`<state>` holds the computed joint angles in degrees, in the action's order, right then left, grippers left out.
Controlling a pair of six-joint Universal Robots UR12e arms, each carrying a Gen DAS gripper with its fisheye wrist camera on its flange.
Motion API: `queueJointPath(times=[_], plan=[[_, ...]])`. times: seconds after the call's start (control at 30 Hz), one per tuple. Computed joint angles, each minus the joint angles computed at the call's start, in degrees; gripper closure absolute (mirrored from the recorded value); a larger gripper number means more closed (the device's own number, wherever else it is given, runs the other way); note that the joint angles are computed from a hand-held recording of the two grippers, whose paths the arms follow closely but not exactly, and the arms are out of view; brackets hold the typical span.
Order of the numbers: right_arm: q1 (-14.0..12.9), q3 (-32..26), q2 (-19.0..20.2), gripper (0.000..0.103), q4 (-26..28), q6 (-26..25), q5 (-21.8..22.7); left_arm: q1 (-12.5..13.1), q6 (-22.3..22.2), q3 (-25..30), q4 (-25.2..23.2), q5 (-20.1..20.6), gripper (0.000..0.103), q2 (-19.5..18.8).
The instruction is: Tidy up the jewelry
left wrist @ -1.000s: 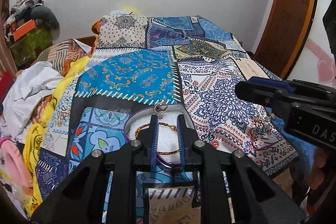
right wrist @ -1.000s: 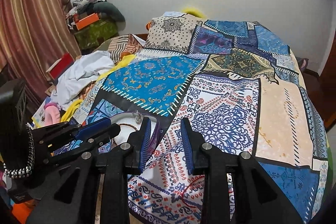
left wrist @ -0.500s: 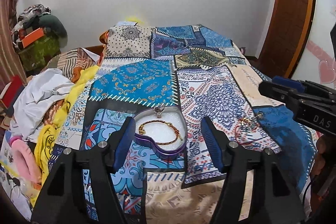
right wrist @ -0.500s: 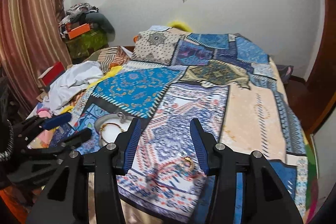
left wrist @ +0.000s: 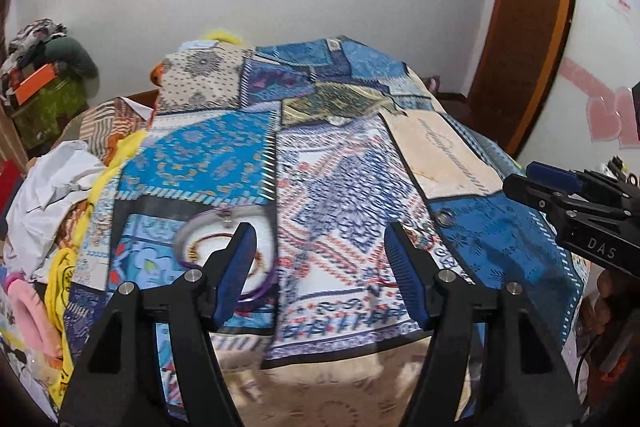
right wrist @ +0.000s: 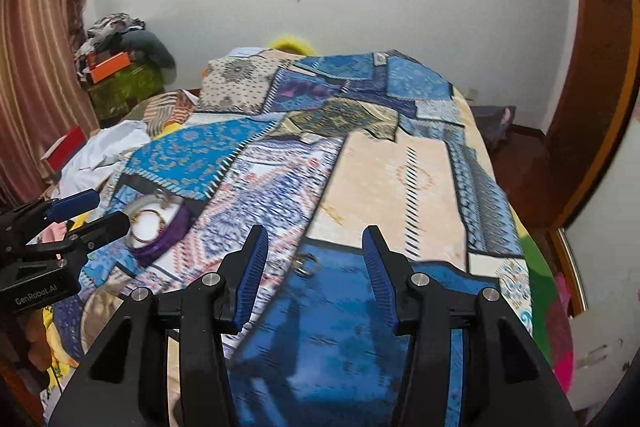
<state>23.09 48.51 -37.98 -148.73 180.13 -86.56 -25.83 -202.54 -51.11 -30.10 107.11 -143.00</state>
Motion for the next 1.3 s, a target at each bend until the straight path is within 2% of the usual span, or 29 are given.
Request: queueJointPath(times=[0.3, 0.47, 0.63, 0.93, 1.1, 1.17, 1.3], plan=[[-1.0, 0.8, 0.1, 0.058, 2.6, 0.1, 1.5, -0.1, 0.0, 4.8, -5.0, -2.4, 0.038, -3.0], [-1.2, -1.0, 1.3, 0.058, 5.6, -0.6, 3.6, 0.1, -0.5, 6.0, -6.7, -3.1, 0.038, -3.9], [-0.9, -3.6, 3.0, 0.058, 8.7, -3.1, 4.2, 0.4, -1.0, 6.5, -7.3, -3.7, 0.038, -4.4], [-0.7, -6.3, 4.6, 0.058, 8.7, -5.5, 4.8, 0.8, -0.6, 7.2, -7.3, -3.7, 0.038, -5.1], [-0.5, -8.5, 5.9, 0.058, 11.6, -6.7, 4.4, 0.8, -0.2, 7.0, -6.6, -4.0, 0.038, -5.0], [-0.4, -8.7, 6.1, 0.061, 11.5, -7.2, 4.2, 0.7, 0.3, 7.0, -6.5, -3.9, 0.038, -5.1], [-0.5, -9.0, 6.3, 0.084, 11.7, -7.9, 5.0, 0.7, 0.5, 6.6, -6.3, -4.3, 0.041, -4.8]])
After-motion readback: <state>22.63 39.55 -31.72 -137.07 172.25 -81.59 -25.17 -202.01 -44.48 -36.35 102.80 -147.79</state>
